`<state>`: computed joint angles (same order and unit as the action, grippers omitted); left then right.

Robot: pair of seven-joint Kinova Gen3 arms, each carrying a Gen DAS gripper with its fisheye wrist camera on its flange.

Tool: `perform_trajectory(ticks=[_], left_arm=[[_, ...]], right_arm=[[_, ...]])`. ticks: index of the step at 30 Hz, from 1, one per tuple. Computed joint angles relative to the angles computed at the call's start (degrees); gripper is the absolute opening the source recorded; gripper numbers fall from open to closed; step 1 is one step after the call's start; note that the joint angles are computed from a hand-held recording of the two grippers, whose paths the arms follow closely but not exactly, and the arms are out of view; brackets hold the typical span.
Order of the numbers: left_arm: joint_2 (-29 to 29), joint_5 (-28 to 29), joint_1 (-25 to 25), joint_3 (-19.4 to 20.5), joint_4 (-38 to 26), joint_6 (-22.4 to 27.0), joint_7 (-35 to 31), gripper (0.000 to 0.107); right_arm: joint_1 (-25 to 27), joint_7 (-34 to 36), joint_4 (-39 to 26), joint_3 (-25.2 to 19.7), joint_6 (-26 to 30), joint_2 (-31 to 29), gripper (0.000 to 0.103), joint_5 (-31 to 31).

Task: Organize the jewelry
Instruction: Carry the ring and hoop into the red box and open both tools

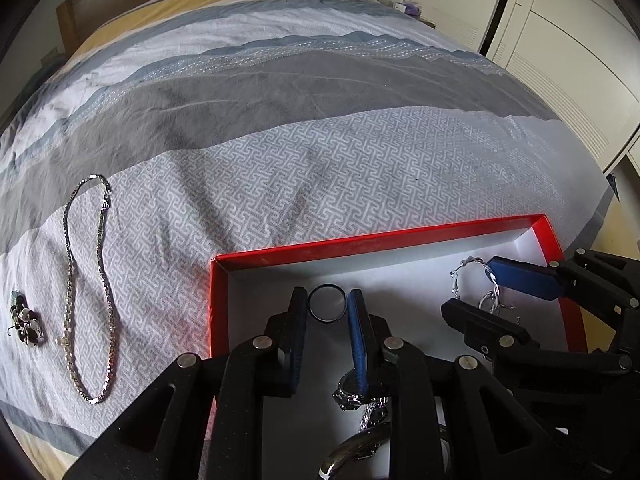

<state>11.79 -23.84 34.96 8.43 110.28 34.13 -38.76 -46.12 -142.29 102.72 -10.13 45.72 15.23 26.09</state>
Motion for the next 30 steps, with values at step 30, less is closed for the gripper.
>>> perform_trajectory(ticks=[30], left_arm=[[-15.7, 14.2, -8.8, 4.3, 4.6, -1.5, -12.8, 0.048]], right_arm=[[-4.5, -4.8, -4.0, -3.9, 13.4, -4.7, 0.043, 1.0]])
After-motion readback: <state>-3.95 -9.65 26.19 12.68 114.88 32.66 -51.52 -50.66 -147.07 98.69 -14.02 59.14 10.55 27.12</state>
